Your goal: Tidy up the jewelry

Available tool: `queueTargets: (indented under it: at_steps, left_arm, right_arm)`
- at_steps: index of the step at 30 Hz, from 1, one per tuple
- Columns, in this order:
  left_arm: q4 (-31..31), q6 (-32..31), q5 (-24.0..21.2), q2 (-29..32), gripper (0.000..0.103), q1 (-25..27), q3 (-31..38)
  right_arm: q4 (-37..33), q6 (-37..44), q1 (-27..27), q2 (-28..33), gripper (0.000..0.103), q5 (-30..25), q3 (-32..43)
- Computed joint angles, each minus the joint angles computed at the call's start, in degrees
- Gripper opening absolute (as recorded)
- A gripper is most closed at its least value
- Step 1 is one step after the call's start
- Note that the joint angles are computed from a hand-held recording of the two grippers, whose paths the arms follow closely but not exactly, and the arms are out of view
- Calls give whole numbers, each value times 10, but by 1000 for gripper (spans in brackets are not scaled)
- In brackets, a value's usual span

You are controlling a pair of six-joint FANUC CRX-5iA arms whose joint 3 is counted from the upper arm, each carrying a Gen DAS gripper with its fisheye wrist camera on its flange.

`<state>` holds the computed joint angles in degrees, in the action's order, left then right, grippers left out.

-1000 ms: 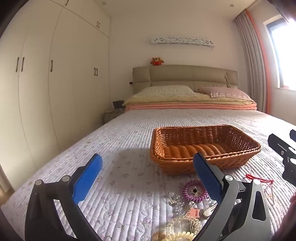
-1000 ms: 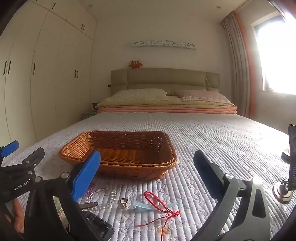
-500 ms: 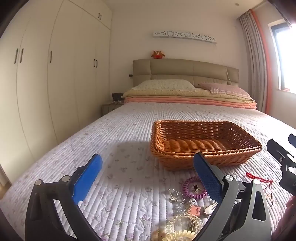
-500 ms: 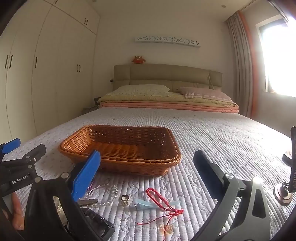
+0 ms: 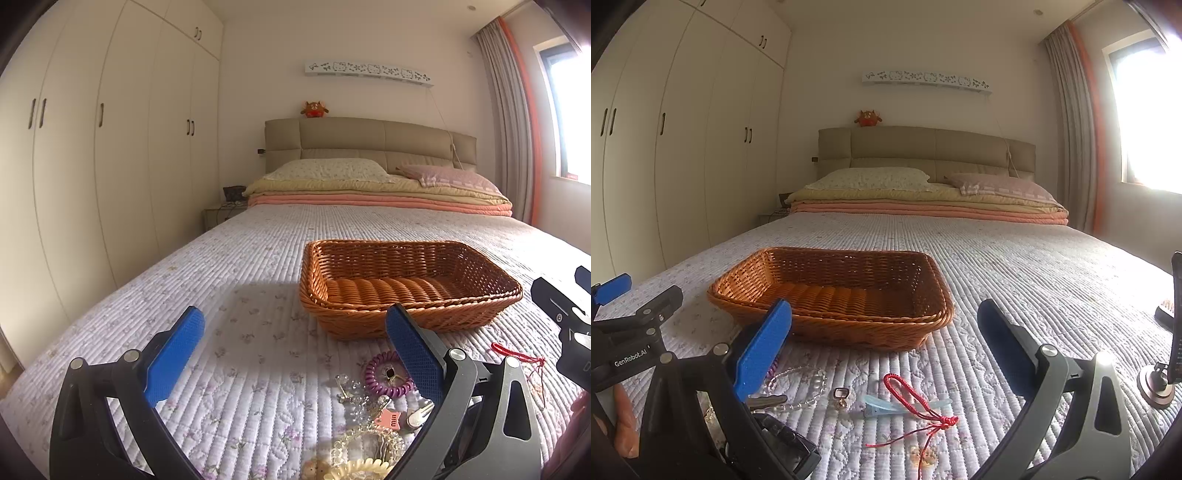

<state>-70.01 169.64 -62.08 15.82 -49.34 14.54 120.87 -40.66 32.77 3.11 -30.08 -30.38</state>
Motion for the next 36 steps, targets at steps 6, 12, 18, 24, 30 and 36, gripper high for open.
queueTargets:
  at_steps: [6, 12, 18, 24, 30, 36]
  left_arm:
    - [2, -2, 1, -1, 96, 1, -1]
    - [2, -5, 0, 1, 96, -1, 3]
    - [2, -5, 1, 0, 96, -1, 2]
    - [2, -5, 0, 1, 96, -1, 3]
    - [2, -6, 1, 0, 96, -1, 2]
    - [2, -5, 1, 0, 96, -1, 2]
  right_arm:
    - [-1, 0, -1, 1, 97, 2, 1]
    - [-1, -2, -3, -1, 97, 6, 0]
    - [-2, 0, -3, -1, 97, 6, 1]
    - [-12, 9, 0, 1, 97, 5, 2]
    - [-49, 34, 9, 5, 97, -2, 5]
    - [-82, 59, 16, 9, 97, -4, 10]
